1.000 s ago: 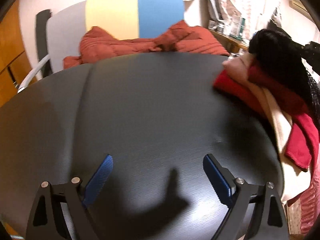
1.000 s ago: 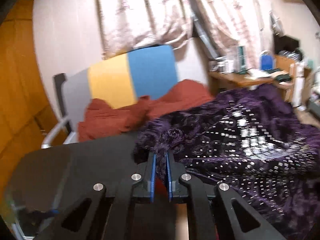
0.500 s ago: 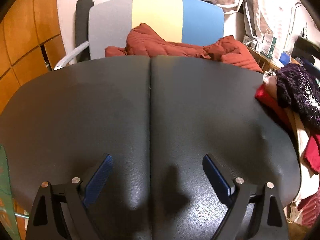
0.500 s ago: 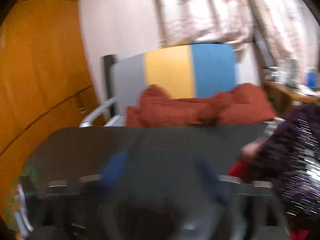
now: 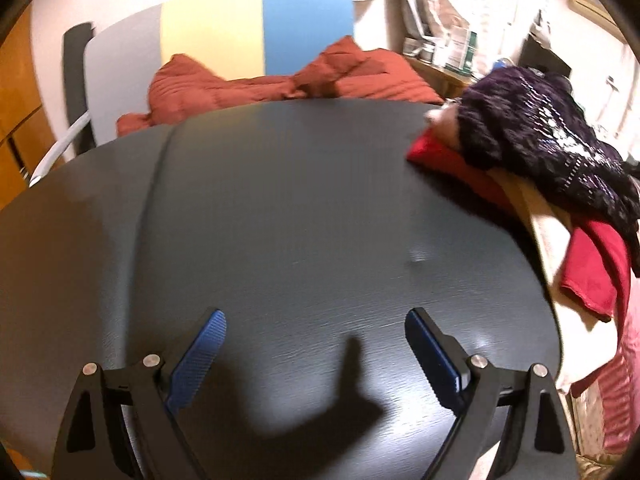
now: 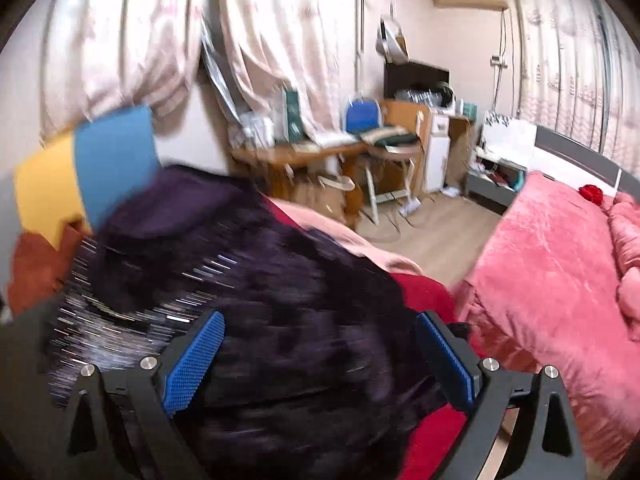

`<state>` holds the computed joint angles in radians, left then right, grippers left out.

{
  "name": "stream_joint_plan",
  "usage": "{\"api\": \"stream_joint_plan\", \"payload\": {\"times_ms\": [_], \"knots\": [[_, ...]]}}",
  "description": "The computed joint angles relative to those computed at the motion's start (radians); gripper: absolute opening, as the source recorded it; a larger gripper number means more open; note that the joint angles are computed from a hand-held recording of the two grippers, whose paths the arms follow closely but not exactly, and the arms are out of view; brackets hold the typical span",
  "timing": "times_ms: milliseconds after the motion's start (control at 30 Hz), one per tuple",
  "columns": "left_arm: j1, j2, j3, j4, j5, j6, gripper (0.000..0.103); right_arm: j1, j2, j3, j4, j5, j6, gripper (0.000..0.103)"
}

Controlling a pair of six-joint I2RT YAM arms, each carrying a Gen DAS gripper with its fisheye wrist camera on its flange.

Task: Fold clothes
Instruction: 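Lift the purple dress off the pile and carry it over the table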

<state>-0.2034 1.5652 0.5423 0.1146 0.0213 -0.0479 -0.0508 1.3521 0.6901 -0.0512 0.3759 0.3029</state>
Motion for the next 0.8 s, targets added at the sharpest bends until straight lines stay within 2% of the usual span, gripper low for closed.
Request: {"api": "stream_joint_plan", "payload": {"times_ms": [67,133,200,267,333,400,467,600,800], "knots": [[-0.018,0.004,0.009,-0.007,-0.011,-0.003,0.093,-0.053,0.046,-0.003,0.035,-0.094,0.011,0.097],[-0.029,0.011,0.020,-0.014,-0.018,-0.002,0.093,-0.084,0.047,-0.025,0.071,-0.194,0.038,0.077],[-0.024,0.020,0.027,-0.023,-0.021,0.004,0.093,-0.078,0.031,-0.032,0.081,-0.250,0.053,0.016],[-0.009,0.018,0.023,-0.024,-0.020,0.008,0.093,0.016,-0.004,-0.026,0.062,-0.154,0.042,0.013],[0.016,0.012,0.015,-0.017,-0.005,0.009,0.093,0.131,-0.037,-0.008,0.055,-0.101,0.025,0.012],[0.043,0.004,0.004,-0.010,0.011,0.011,0.093,0.243,-0.060,0.032,0.035,-0.078,0.034,0.010],[0.076,-0.009,-0.011,-0.006,0.030,0.018,0.093,0.386,-0.020,0.106,0.036,-0.058,0.063,0.010],[0.153,-0.046,-0.042,-0.006,0.066,0.044,0.093,0.606,0.165,0.297,0.099,-0.109,0.101,0.009],[0.382,-0.109,-0.083,-0.026,0.149,0.123,0.093,0.821,0.610,0.778,0.072,-0.257,0.148,0.009]]}}
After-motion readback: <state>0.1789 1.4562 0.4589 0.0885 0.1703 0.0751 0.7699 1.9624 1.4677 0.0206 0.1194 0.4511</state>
